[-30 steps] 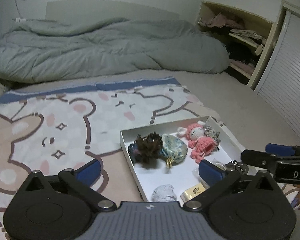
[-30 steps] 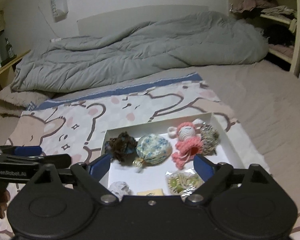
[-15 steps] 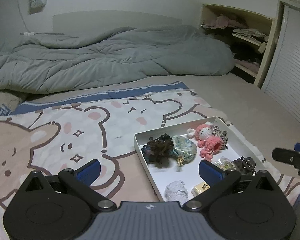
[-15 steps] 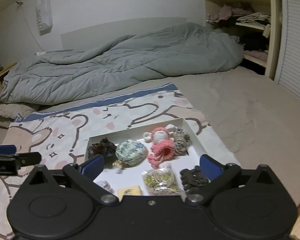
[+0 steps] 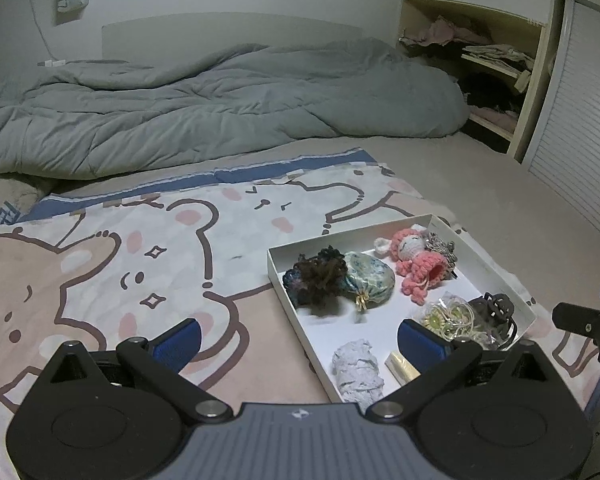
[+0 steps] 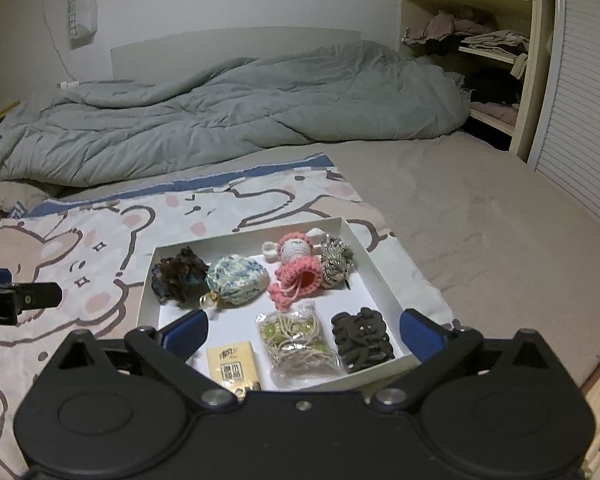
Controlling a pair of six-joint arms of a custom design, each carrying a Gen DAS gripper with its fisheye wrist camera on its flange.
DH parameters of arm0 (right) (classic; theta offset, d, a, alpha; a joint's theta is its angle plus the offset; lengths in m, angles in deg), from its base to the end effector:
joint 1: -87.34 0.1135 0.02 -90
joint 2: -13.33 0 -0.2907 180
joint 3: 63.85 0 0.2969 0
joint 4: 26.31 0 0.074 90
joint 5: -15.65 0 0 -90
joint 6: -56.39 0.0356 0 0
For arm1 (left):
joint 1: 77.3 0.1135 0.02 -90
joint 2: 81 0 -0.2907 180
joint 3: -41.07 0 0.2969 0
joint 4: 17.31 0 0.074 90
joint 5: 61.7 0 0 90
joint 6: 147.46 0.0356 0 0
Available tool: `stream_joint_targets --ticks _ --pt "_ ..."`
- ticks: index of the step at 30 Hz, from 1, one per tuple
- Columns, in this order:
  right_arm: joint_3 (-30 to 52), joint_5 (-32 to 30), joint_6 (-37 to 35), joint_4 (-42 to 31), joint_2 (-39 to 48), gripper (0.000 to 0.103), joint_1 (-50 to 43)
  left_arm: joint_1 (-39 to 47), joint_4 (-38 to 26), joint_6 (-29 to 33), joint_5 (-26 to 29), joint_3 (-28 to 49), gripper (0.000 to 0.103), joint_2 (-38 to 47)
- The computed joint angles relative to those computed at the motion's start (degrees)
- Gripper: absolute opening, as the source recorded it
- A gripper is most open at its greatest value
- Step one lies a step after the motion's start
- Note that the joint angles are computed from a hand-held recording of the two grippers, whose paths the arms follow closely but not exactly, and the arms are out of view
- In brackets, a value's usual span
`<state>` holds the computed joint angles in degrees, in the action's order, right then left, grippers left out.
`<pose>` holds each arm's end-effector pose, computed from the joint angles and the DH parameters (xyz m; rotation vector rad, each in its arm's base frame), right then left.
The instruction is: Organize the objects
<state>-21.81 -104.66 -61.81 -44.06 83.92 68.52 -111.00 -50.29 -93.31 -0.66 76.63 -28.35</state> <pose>0.2486 -0.0658 0.1701 -0.4255 2.2118 0.1980 0.1717 -0.0938 0.1767 -0.2585 2.2918 0.0113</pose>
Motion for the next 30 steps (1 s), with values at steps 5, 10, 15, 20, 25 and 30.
stream_joint_targets --ticks 5,10,15,20,25,30 --pt "-0.5 -0.8 -0.1 -0.5 -0.7 0.103 -0.8 -1.4 0.0 -0.7 -0.7 0.3 0.103 1.5" --pt "-0.1 -1.2 -0.1 -1.1 -0.2 0.103 -1.3 -2.1 -0.4 -1.1 -1.1 0.6 0.103 2.3" --pt "0.3 -1.6 -0.3 -2.0 0.2 0.103 -1.6 -2.0 -0.3 -1.1 -1.2 0.6 0.103 2.5" --pt "0.6 -1.6 -0.3 -2.3 0.6 0.103 -1.7 -1.7 -0.2 -1.0 -1.0 0.6 0.103 2.6" --pt "0.7 -1.5 -0.5 -2.6 0.7 0.103 -1.6 -1.6 0.0 -0.9 -0.7 0.5 0.103 2.6" --pt "0.7 -1.4 -0.7 -2.7 0.8 0.103 -1.5 -1.5 0.1 -0.8 -0.4 0.6 0.103 2.7"
